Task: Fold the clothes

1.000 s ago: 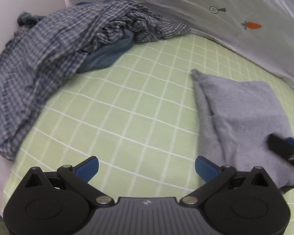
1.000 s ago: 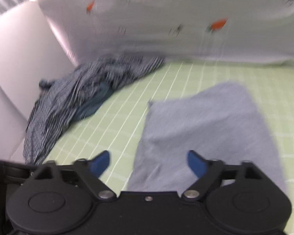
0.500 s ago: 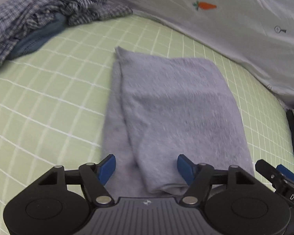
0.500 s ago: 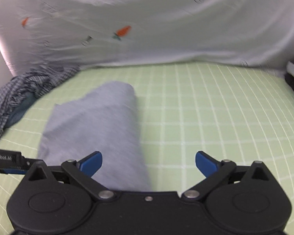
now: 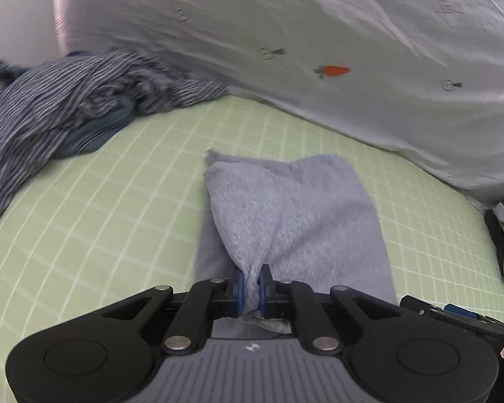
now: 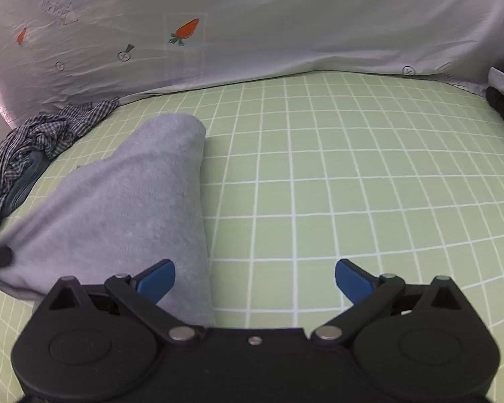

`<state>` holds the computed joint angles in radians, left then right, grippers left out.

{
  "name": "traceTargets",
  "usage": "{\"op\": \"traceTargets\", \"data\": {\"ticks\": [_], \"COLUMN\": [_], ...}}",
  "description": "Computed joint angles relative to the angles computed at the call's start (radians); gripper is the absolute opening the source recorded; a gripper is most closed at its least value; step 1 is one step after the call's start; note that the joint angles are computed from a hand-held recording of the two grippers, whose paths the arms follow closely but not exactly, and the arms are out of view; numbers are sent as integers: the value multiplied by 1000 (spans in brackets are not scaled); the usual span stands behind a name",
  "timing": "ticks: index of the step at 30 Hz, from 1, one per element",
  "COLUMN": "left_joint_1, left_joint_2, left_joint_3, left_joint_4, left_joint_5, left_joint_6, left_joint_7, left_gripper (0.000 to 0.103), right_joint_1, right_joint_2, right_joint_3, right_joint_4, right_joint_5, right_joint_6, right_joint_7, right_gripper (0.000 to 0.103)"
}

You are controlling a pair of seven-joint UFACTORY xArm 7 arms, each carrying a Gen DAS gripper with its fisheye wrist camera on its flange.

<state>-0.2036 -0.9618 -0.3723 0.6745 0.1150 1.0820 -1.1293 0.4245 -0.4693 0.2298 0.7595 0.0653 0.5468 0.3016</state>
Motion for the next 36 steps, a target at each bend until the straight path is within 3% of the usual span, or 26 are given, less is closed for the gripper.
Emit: {"op": "traceTargets", "data": {"ticks": [4,5,9,17,28,31,33,34,36], "left_joint_1": [-37,-36,-11,18,43,33,24,20,12], "left_joint_2": [-8,-22,-77,1,162,205,221,230,241], "left_joint_3": [48,52,58,150,255,278,287,288,289], "left_joint_4": [-81,-94,-125,-150,-169,-151,-147,-144,-142], "left_joint_5": [-104,-113,-82,-53,-114,-136,-167,-182,-211], "left_joint_6": [70,69,19,-104,-284,-319,-341,-350,-370], "left_joint_7": [-44,-60,-80,71,284,363,394,405,418], "left_gripper": [19,25,69,72,84,79,52,49,29], "right_joint_1": [13,15,14,91,79,68,56,50,43], "right_joint_2": [18,22,18,122,424,477,497,495,479], "right_joint_3": [7,9,17,-25,-3,-1,0,1,4], "right_joint_4": [14,19,30,123,394,442,461,458,438], "right_joint_5": [5,5,-8,92,197,282,378,433,503], "right_joint_6": [11,13,-3,-29,44,82,115,123,120], "right_joint_7": [-3,-2,7,-121,-199,-213,-203,-197,-193], "right_gripper": [103,103,103,103,103,101,87,72,64]}}
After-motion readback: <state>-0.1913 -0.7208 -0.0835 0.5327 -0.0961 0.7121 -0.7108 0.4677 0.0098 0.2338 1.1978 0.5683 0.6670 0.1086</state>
